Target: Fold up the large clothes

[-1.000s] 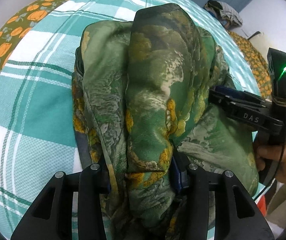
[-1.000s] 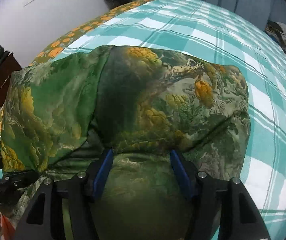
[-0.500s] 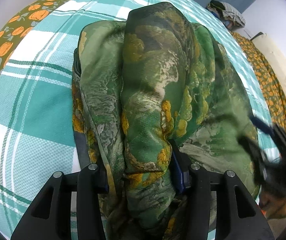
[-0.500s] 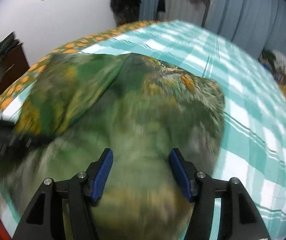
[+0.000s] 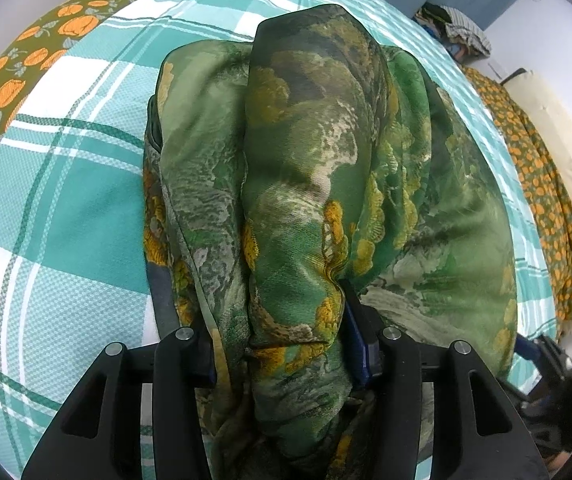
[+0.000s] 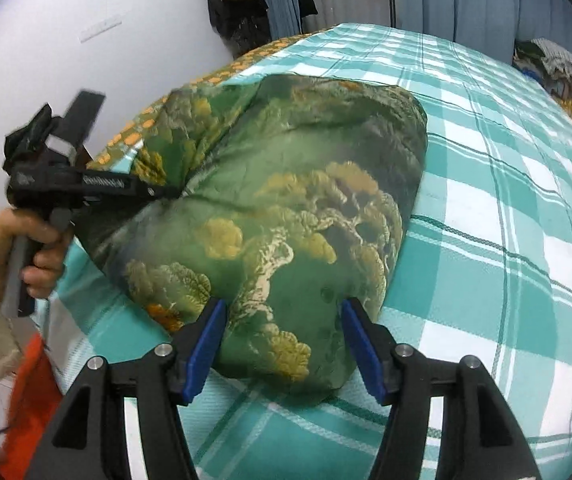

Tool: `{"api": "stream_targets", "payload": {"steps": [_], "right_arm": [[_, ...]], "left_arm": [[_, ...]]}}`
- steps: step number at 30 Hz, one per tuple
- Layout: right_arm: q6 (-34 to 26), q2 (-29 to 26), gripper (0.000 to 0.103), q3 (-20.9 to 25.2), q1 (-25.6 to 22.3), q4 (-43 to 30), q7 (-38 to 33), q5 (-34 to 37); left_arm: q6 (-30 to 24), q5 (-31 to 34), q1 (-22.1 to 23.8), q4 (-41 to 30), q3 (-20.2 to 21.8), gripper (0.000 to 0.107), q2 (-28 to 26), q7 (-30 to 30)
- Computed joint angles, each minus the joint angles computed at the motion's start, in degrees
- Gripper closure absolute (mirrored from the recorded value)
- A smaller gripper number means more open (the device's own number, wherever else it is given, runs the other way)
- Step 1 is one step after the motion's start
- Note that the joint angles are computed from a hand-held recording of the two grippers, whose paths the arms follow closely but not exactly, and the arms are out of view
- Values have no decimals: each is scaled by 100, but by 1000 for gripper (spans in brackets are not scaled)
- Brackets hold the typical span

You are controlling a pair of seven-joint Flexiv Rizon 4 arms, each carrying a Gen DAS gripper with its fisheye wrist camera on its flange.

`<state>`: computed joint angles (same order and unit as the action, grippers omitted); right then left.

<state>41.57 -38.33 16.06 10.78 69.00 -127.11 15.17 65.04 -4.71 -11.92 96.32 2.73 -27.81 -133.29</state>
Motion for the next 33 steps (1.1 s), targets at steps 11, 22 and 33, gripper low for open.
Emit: {"api": "stream_targets", "payload": {"steps": [11,22,33], "right_arm": [[-1226,-649,14,40,-222,-1087,606,490],[235,504,12,74,-475,372,-504,711],[723,791,12,-149,-926,783,-571,922]], "left_arm": [[-249,241,-130,-187,129,55,-2,-252],[-687,1098,-538,-461,527,11,322,-1221],[-2852,3649,-1326,-875,578,7,1158,-2550]]}}
